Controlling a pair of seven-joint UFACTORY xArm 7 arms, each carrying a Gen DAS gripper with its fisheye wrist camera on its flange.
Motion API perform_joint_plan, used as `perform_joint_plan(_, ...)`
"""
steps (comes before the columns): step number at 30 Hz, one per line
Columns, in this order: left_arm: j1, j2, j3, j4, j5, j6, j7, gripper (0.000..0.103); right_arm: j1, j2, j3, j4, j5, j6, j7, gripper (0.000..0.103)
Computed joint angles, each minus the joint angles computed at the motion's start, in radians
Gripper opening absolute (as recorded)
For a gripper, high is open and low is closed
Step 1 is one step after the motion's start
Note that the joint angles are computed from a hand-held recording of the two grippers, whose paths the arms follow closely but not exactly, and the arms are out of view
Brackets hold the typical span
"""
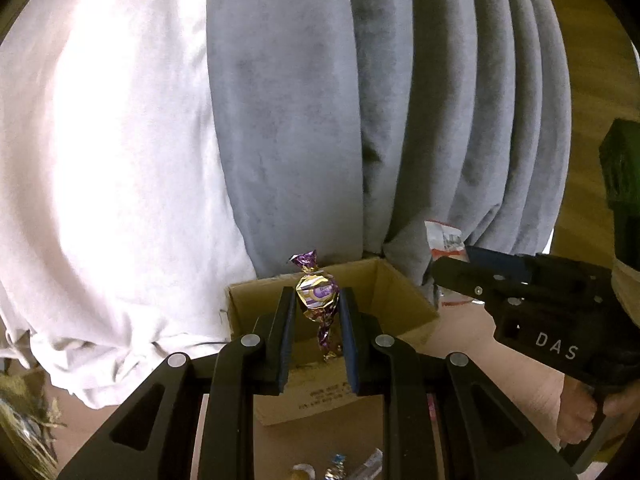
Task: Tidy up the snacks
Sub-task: 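Carry both snacks over the box with the left and right grippers, then open both grippers over the box to release the snacks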
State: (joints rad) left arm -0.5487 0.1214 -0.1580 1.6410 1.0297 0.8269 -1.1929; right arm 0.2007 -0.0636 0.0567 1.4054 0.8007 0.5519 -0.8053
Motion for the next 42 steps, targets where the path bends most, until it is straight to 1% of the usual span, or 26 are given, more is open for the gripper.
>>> perform_joint_plan(1,0.005,0.006,0.003,0.004,-0.008,-0.005,0.009,0.022,0.001,0.015,0.001,0.02,-0.006,0.01,0.0,0.033)
perform_joint_plan(5,0.026,0.045,0.019,0.051,-0.089,-0.024,0.1,0.022,-0.007,0.089,0.019,0.108,-0.047,0.055,0.027,0.033)
perform_joint_plan(9,0.034,0.089,0.043,0.101,-0.164,-0.026,0.183,0.022,-0.022,0.166,0.047,0.192,-0.111,0.091,0.081,0.033)
perform_joint_plan(13,0.032,0.129,0.072,0.144,-0.203,-0.028,0.234,0.023,-0.033,0.244,0.071,0.277,-0.176,0.12,0.141,0.033)
perform_joint_plan(14,0.032,0.139,0.078,0.154,-0.215,-0.026,0.247,0.026,-0.034,0.261,0.077,0.294,-0.193,0.123,0.159,0.033)
perform_joint_plan(15,0.028,0.148,0.084,0.165,-0.223,-0.021,0.251,0.04,-0.036,0.274,0.08,0.308,-0.209,0.123,0.176,0.034)
perform_joint_plan(16,0.022,0.151,0.092,0.167,-0.221,-0.018,0.244,0.049,-0.037,0.286,0.085,0.318,-0.223,0.122,0.189,0.035)
perform_joint_plan(17,0.016,0.15,0.101,0.166,-0.212,-0.015,0.233,0.05,-0.036,0.303,0.086,0.337,-0.249,0.133,0.208,0.038)
perform_joint_plan(18,0.011,0.148,0.106,0.161,-0.203,-0.01,0.225,0.05,-0.036,0.313,0.088,0.35,-0.27,0.143,0.225,0.047)
perform_joint_plan(19,0.008,0.144,0.108,0.153,-0.2,-0.008,0.221,0.05,-0.037,0.318,0.09,0.353,-0.286,0.142,0.243,0.05)
perform_joint_plan(23,-0.001,0.106,0.102,0.096,-0.165,-0.012,0.191,0.05,-0.042,0.29,0.101,0.3,-0.308,0.097,0.249,0.05)
perform_joint_plan(27,-0.007,0.06,0.078,0.022,-0.106,-0.011,0.156,0.049,-0.055,0.222,0.109,0.21,-0.255,0.083,0.217,0.05)
perform_joint_plan(30,0.001,0.027,0.051,-0.03,-0.095,-0.017,0.145,0.049,-0.054,0.171,0.1,0.145,-0.214,0.088,0.198,0.05)
perform_joint_plan(36,0.024,-0.031,0.001,-0.137,-0.109,-0.044,0.14,0.049,-0.033,0.076,0.067,0.008,-0.17,0.102,0.173,0.05)
perform_joint_plan(38,0.029,-0.044,-0.011,-0.174,-0.116,-0.054,0.131,0.048,-0.022,0.053,0.058,-0.039,-0.165,0.086,0.166,0.05)
perform_joint_plan(40,0.037,-0.057,-0.021,-0.209,-0.131,-0.071,0.129,0.045,-0.012,0.028,0.05,-0.085,-0.166,0.077,0.164,0.05)
perform_joint_plan(42,0.045,-0.069,-0.029,-0.24,-0.152,-0.089,0.135,0.045,-0.004,0.009,0.041,-0.117,-0.17,0.079,0.172,0.05)
